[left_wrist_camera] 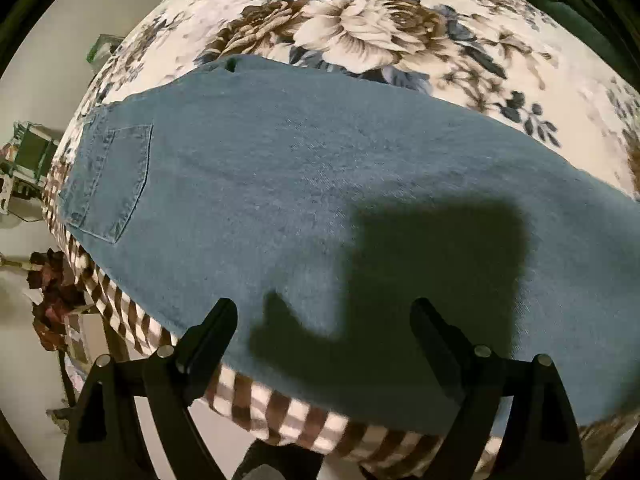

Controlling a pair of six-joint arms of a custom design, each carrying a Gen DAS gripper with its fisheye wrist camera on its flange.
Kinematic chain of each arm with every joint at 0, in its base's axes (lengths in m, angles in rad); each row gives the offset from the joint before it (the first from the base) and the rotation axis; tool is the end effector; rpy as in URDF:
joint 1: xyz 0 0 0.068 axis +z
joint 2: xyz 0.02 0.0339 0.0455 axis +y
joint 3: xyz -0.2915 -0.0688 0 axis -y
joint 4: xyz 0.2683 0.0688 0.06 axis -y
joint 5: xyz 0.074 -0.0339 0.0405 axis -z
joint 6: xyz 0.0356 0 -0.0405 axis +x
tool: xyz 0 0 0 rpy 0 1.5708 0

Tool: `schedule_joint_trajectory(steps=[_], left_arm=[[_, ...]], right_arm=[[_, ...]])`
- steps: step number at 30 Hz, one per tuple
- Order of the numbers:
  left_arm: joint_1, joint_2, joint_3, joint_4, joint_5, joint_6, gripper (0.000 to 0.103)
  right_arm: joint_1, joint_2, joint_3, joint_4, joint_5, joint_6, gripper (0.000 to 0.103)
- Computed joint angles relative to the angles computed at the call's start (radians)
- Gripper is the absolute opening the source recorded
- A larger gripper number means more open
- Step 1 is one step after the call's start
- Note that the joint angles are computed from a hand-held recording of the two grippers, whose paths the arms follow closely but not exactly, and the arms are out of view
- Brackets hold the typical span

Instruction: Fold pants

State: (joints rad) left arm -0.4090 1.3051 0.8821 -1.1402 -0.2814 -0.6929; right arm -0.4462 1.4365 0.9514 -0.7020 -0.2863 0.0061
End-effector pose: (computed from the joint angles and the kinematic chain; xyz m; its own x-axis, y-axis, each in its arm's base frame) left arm 0.1999 -0.0759 0.2311 -0.9487 -0.2576 -0.1832 -0.2936 0.9328 0.2088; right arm 0.2630 -0.1147 0.2301 -0.8345 0.4057 -0.3727 0.3237 0.9085 0.2641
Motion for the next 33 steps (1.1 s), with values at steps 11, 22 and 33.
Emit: schedule_joint_trajectory(steps=[11, 22, 33], left_arm=[[0.011, 0.006, -0.105, 0.102, 0.108, -0.023, 0.089], [0.024, 0.007, -0.046, 0.014, 0.161, 0.012, 0.089], [-0.039, 0.019, -0.139, 0.167, 0.176, -0.003, 0.103]], right_arm=[[-0.337, 0.255, 0.009, -0.248, -0.205, -0.077, 0.039], [-0.365, -0.008, -0.226, -0.184, -0.227, -0.048, 0.008], [-0.558, 0.161, -0.271, -0.3, -0.375, -0.235, 0.052]])
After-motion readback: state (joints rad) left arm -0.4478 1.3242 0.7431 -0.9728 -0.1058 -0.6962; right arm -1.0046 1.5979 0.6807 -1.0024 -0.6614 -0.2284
